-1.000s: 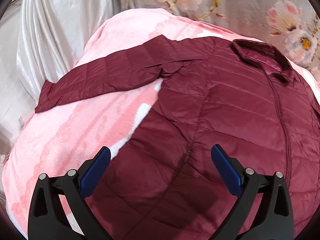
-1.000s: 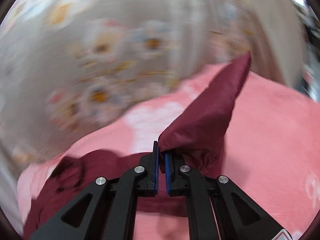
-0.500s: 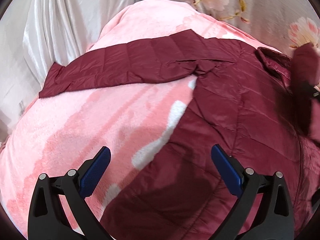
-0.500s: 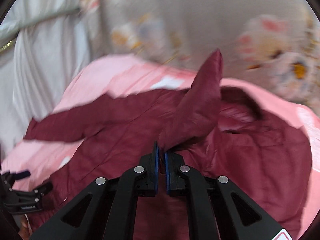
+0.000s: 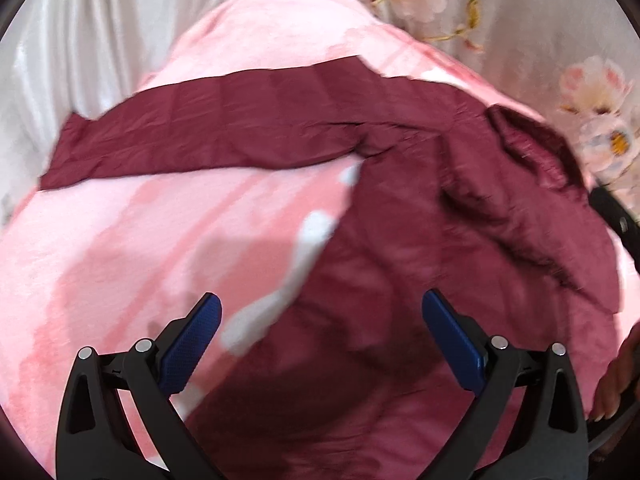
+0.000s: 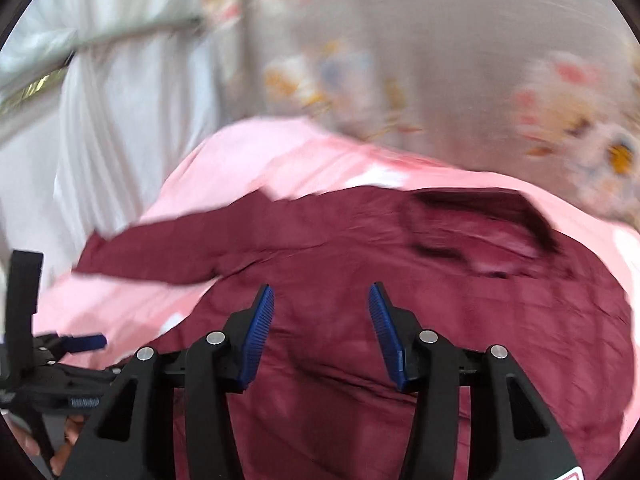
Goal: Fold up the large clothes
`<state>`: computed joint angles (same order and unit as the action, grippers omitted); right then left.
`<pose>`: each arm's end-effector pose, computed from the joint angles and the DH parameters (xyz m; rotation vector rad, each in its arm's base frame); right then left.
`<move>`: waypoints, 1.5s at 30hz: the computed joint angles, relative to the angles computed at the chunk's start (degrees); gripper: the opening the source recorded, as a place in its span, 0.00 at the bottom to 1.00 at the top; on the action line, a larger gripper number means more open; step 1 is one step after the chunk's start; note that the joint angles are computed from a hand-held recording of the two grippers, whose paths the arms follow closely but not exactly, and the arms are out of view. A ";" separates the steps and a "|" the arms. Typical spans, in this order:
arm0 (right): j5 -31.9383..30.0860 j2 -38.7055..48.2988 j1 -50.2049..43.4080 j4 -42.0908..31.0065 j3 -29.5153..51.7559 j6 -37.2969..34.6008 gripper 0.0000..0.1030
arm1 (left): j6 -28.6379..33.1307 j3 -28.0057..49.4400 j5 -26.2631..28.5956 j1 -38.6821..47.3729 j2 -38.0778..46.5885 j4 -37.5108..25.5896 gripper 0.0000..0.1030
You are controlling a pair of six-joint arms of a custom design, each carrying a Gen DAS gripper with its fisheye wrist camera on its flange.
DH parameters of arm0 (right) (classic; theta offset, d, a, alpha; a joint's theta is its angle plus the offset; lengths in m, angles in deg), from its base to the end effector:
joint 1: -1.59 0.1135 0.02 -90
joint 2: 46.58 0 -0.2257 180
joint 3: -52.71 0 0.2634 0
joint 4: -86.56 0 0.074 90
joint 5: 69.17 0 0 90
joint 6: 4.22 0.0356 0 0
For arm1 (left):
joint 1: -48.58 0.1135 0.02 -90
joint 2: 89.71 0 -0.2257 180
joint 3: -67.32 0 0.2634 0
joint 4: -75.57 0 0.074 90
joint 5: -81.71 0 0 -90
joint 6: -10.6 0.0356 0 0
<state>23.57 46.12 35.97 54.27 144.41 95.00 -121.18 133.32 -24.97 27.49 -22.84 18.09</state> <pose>0.3192 0.2163 0.2742 -0.4466 2.1305 0.3879 0.2383 -0.0809 0.2250 -0.5562 2.4633 -0.0574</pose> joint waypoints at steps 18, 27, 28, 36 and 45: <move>-28.28 -3.74 -44.25 1.05 -17.10 21.46 0.47 | -0.87 26.96 22.51 4.23 34.20 10.87 0.44; -29.16 -3.24 -45.25 5.46 -15.92 25.97 0.08 | 4.95 30.90 15.06 3.43 33.75 9.81 0.06; -27.92 -4.88 -44.92 4.24 -16.73 24.76 0.11 | 5.58 31.02 13.97 3.22 33.88 9.56 0.06; -28.03 -6.33 -44.74 2.04 -20.53 21.94 0.46 | 4.74 29.48 14.58 3.21 36.74 10.34 0.06; -24.23 -8.66 -45.06 7.16 -18.78 19.89 0.02 | 5.24 26.21 15.10 3.86 32.42 12.27 0.06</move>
<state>-0.66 37.46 -9.09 61.43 125.62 114.89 -115.93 159.52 -9.87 31.35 9.58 30.36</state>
